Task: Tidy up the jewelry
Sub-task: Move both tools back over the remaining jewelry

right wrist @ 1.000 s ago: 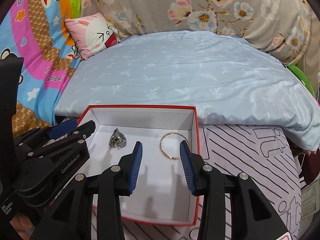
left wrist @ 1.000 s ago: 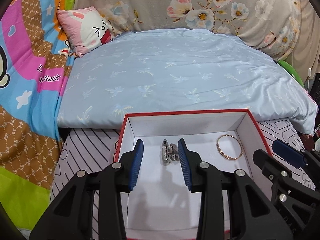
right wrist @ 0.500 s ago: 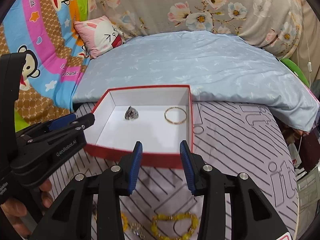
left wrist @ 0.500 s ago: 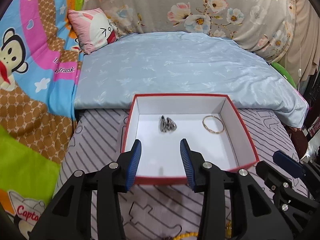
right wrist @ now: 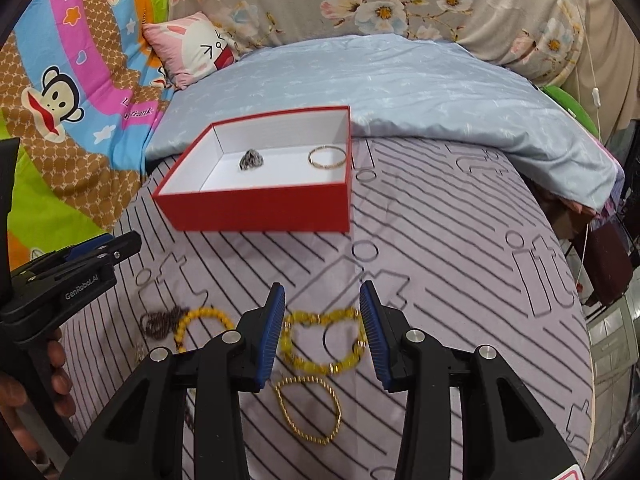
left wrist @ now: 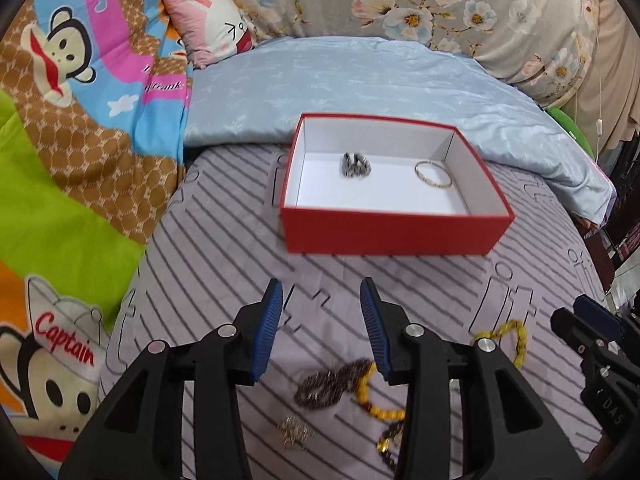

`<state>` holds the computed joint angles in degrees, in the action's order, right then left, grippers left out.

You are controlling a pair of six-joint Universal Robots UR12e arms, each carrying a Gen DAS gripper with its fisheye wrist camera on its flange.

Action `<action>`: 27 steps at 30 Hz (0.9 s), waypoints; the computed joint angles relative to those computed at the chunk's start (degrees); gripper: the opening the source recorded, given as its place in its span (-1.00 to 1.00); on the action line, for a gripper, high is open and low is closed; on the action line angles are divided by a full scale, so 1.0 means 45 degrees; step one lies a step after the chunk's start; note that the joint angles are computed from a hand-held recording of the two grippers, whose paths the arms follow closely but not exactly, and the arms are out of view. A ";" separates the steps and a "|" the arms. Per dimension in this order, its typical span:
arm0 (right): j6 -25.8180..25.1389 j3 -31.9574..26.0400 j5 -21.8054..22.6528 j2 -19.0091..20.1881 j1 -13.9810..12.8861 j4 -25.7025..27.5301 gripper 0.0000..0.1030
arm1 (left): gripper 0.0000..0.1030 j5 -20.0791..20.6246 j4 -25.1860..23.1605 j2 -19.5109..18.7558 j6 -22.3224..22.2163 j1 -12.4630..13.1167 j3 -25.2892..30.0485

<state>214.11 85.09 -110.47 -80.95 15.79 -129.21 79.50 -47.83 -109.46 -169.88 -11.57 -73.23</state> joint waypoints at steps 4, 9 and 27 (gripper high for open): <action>0.0228 0.0304 0.0120 -0.0213 0.0150 0.0283 -0.24 | -0.25 0.0159 -0.0226 0.0360 0.0164 0.0159 -0.0599; 0.0686 0.0741 0.0434 -0.0459 0.0283 0.0516 -0.24 | -0.25 0.0236 -0.0643 0.0820 0.0307 0.0439 -0.1386; 0.1258 0.1233 0.0851 -0.0637 0.0353 0.0977 -0.25 | -0.12 -0.0378 -0.0794 0.1443 0.0579 0.0882 -0.2616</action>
